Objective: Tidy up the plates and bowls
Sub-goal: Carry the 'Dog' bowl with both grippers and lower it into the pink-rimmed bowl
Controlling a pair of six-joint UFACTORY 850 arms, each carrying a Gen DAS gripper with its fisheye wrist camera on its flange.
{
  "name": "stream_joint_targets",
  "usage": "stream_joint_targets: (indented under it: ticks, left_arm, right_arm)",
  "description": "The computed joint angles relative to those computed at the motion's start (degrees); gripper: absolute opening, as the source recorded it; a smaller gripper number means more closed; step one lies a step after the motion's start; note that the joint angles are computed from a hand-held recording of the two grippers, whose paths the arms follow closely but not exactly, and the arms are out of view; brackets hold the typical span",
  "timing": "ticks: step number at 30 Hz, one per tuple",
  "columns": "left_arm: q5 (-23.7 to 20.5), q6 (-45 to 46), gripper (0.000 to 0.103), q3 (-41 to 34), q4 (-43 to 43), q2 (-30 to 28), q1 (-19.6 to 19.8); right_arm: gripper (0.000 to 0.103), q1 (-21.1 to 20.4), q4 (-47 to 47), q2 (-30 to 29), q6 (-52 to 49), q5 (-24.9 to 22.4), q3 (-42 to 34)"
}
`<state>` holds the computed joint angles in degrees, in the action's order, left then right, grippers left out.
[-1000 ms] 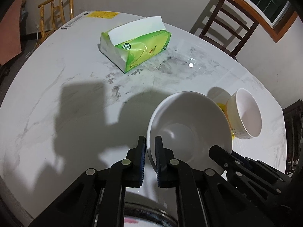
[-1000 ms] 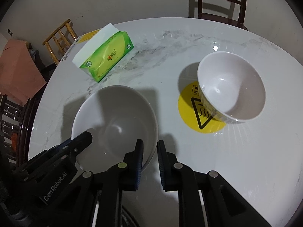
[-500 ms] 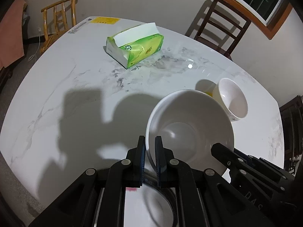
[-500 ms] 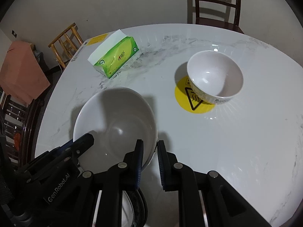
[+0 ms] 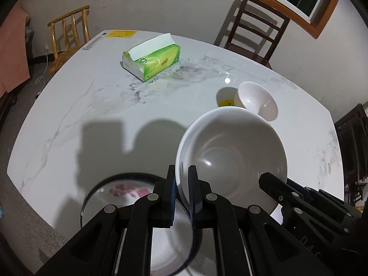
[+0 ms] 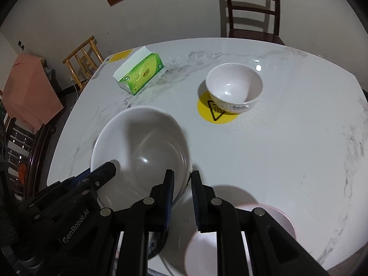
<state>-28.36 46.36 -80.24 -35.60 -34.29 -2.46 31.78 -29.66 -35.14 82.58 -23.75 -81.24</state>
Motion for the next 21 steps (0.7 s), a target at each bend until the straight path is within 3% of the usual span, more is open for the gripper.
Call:
stream_joint_targets:
  ticks: [15, 21]
  left_arm:
    - [3.61, 3.95, 0.007, 14.62, -2.35, 11.63, -4.11]
    - [5.05, 3.63, 0.007, 18.99, -1.99, 13.96, -6.43]
  right_arm:
    - [0.016, 2.83, -8.97, 12.98, 13.65, 0.75, 17.26]
    - [0.016, 2.96, -6.71, 15.61, 12.70, 1.53, 22.06]
